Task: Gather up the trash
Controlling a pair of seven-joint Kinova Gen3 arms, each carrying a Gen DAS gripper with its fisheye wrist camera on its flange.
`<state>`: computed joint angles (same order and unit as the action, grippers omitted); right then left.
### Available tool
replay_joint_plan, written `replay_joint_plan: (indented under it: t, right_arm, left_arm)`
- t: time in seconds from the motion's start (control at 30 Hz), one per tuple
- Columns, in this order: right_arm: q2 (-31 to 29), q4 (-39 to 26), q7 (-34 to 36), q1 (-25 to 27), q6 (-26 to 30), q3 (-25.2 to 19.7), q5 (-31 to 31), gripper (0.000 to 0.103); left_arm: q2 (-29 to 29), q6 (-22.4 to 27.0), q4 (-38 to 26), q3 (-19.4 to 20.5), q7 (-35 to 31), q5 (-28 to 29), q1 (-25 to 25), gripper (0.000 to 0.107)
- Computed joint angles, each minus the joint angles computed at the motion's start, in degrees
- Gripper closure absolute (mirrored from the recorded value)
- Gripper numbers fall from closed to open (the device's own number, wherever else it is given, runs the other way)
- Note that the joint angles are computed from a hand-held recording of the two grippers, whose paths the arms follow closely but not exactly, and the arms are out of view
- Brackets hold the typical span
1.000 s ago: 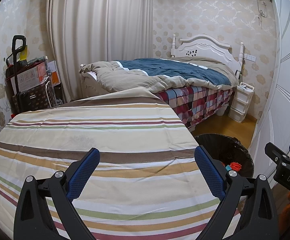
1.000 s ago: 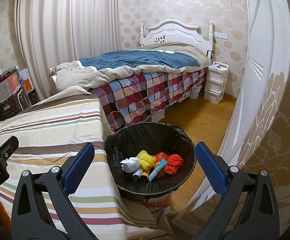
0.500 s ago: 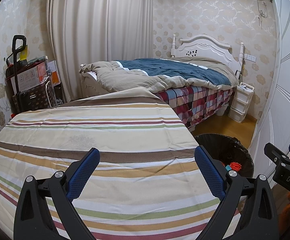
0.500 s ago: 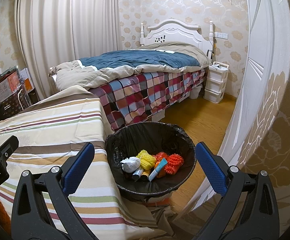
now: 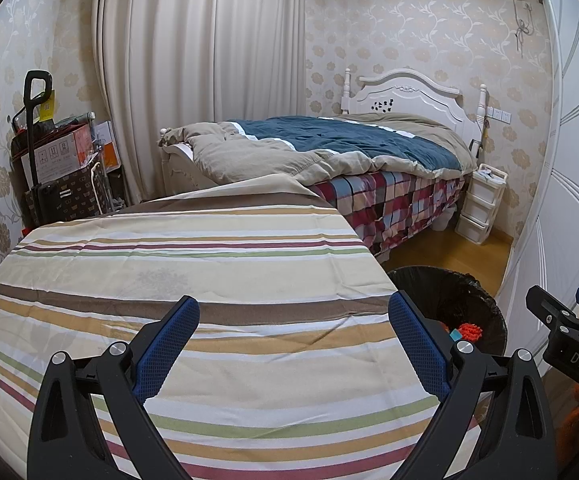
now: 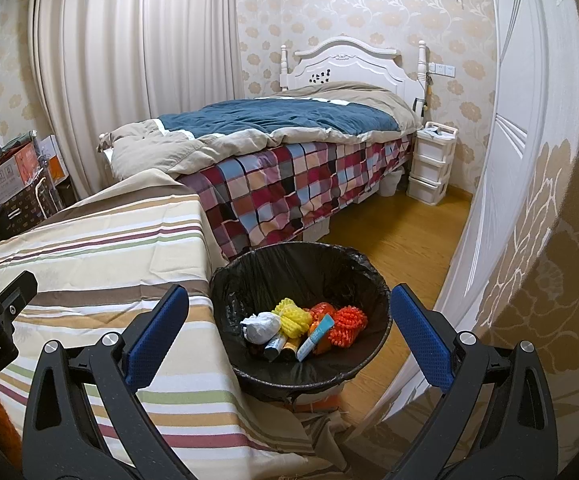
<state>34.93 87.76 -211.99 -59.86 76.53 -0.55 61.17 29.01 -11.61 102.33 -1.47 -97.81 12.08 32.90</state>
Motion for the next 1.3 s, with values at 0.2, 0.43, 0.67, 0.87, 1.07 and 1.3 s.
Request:
replay_joint_plan:
  t: [0.2,0.43,0.67,0.87,1.07,1.3]
  right_arm:
    - [0.05,-0.03,0.00,0.02,0.01,-0.01,0.02,0.005]
    - [0.09,-0.07,0.04,0.04,-0.03,0.03,0.04,0.005]
    - [0.08,-0.13,0.12,0.06,-0.02,0.00,-0.04,0.005]
    - [0.06,-0.13,0.24,0.02,-0.03,-0.01,-0.06,0.005]
    - [0.18,-0.29,0.34,0.01,-0.12,0.00,-0.01,0.005]
    - [1.65,-3.19,2.91,0.39,-1.83,0.23,-0.13,0.005]
  left_arm:
    - [-0.02,0.12,-0.02,0.61,0.22,-0.37,-0.54,0.013]
    - [-0.12,-1.63,1.05,-0.14,-0.44,0.32,0.19,0.013]
    - [-0.19,-3.21,1.73,-1.27,-1.90,2.44,1.53,0.013]
    - [-0.37,-3.51,1.73,-1.08,-3.54,3.86,1.77,0.013]
    - [-0.39,-2.68,1.15,-1.31,-4.34,4.67,1.89,0.013]
    - [0.83,2.39,-2.02,-3.59,-3.56,4.81,1.15,0.013]
